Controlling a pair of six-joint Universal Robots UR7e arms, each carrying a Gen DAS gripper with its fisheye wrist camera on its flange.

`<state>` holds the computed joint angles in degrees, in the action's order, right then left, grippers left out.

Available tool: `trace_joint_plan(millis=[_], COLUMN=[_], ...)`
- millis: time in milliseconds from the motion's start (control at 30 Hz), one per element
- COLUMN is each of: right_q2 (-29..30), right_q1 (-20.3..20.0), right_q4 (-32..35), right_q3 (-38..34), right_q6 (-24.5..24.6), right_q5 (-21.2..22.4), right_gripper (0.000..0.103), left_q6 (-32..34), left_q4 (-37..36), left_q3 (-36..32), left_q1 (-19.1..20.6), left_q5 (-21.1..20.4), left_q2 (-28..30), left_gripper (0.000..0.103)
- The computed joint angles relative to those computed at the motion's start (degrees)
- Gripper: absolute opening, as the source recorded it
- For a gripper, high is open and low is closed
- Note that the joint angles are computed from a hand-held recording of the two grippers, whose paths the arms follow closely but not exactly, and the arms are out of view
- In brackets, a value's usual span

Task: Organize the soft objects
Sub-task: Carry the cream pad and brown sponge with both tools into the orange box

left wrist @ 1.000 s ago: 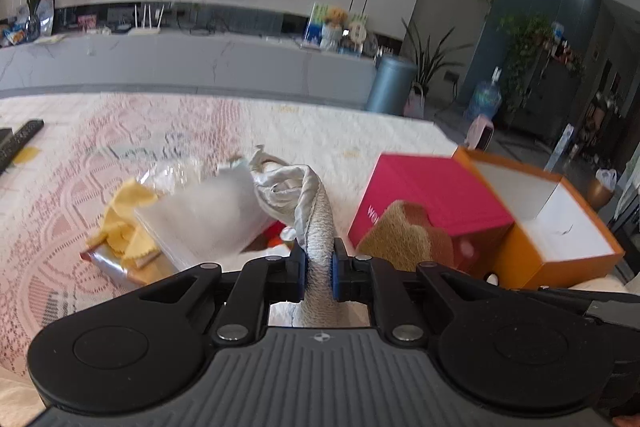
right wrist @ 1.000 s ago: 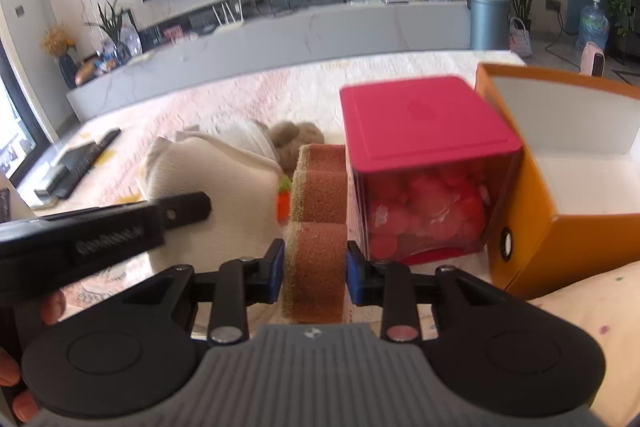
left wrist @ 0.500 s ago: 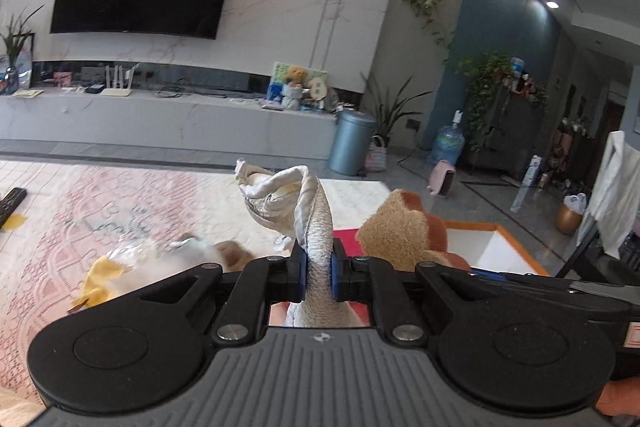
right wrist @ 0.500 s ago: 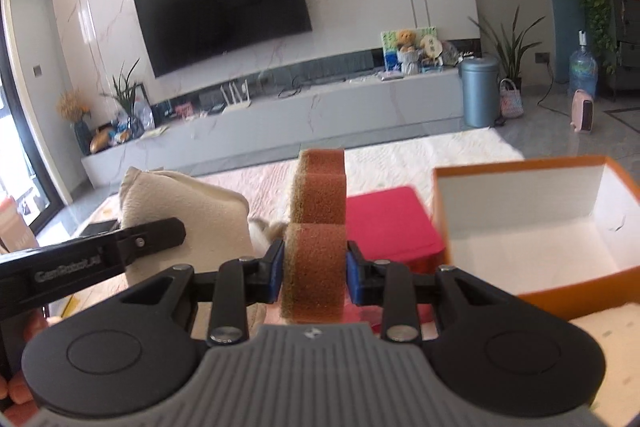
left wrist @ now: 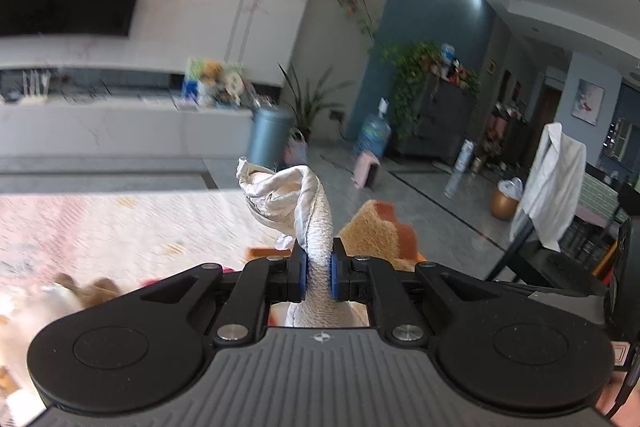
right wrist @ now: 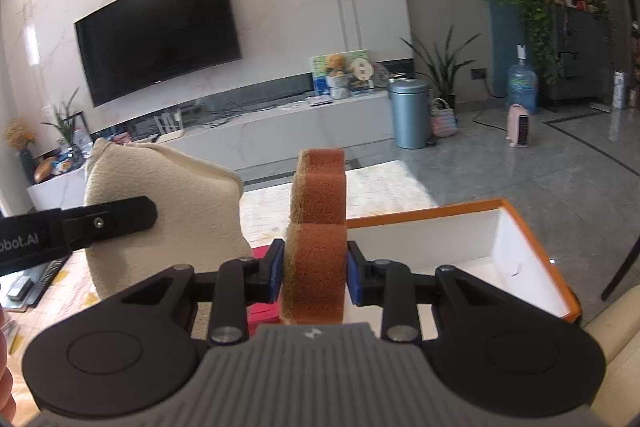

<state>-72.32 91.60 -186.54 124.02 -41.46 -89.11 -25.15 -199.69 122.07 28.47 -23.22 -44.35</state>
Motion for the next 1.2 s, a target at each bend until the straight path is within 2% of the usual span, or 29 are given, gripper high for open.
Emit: trace_joint_plan(millis=[167,367,700,900,1000,1133,1200], right_q2=[3.58,8.05,13.6,15.3,16.05,16.46,16.28], right_q1=[-0.34,-1.58,-2.62,-2.83,-2.71,-2.59,-2.49], right_q4=[2.11,7.47,14.41,18.56,19.67,20.84,21.18], right_q3=[-5.18,-10.41,-15.51,-17.61,-18.46,-19.12,-18.97], right_q6=[1.82,2.43,3.12,3.89,3.95,4.11,3.73], right_q5=[-3.46,-7.93,-12.9,-14.66,-16.0,-17.54,-17.67], right_gripper=[0.031,0.031,0.031,0.031,0.032,0.033,0.035], left_q6=[-2.38,-4.46,-8.8,-11.35,-11.67,-11.71,-11.57], left_q4=[6.26,15.55,29.31,35.91,36.6,37.18,36.08], left_q3=[-4.37,-7.64,-11.05,-13.04,-13.27,-13.22,-12.81], left_q1=[5.61,10.22,13.08,14.14,13.94,13.61,13.7], left_q5=[-7.81,-12.88,-14.81,-15.64,-15.4,-14.31,-15.4], left_q2=[0.33,1.21,2.19,2.98,3.15,3.2,2.89], left_gripper=[0.012,0.012,0.012,0.013,0.014,0.025,0.03])
